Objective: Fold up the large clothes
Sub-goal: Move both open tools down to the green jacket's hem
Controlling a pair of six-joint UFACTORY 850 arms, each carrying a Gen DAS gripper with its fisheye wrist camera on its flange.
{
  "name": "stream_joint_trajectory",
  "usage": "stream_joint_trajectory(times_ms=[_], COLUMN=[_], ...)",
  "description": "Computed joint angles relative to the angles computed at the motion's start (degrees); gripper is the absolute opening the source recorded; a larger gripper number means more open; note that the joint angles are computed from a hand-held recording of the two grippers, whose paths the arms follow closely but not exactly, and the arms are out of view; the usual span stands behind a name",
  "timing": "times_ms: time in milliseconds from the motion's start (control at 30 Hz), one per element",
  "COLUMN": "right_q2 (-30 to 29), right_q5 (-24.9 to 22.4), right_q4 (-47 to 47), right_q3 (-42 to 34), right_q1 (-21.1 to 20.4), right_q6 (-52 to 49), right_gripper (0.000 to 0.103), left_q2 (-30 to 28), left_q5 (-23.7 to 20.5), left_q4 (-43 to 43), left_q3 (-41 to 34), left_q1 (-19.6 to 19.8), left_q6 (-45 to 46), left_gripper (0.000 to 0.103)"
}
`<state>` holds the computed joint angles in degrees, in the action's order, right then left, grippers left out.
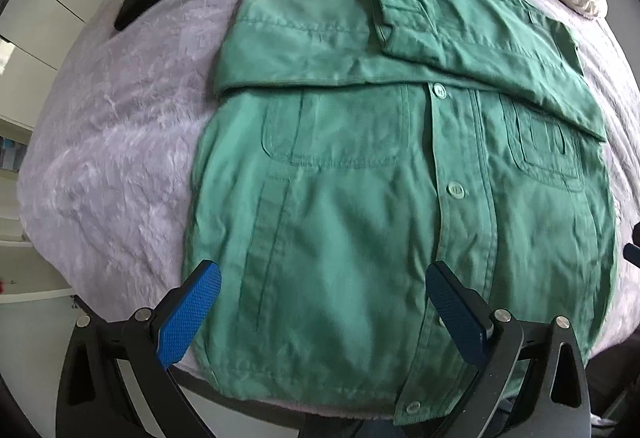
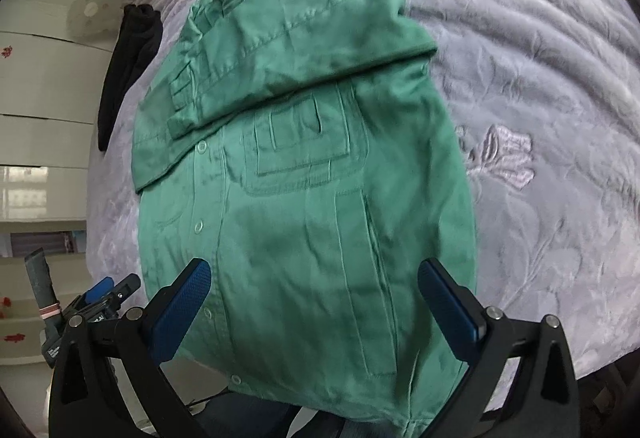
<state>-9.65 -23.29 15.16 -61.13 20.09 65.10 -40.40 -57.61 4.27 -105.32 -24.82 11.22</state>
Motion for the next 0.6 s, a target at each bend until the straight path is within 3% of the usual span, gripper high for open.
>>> stream_joint_trajectory(times_ms=[367, 600], right_q2=[1.0, -0.9], right_q5=[4.0, 5.4], right_q4=[9.5, 3.1], right_q3=[2.6, 1.7], right_q1=[2.0, 6.1], right_q6=[-0.6, 10.0], right_gripper=[0.103, 0.103], left_q2=[2.4, 2.4], left_q5=[0.4, 0.4], left_q4=[-3.4, -3.7], left_q3=[2.5, 6.8], left_q1=[2.1, 5.4], left_q6=[4.3, 6.8], left_gripper=[0.103, 0.103])
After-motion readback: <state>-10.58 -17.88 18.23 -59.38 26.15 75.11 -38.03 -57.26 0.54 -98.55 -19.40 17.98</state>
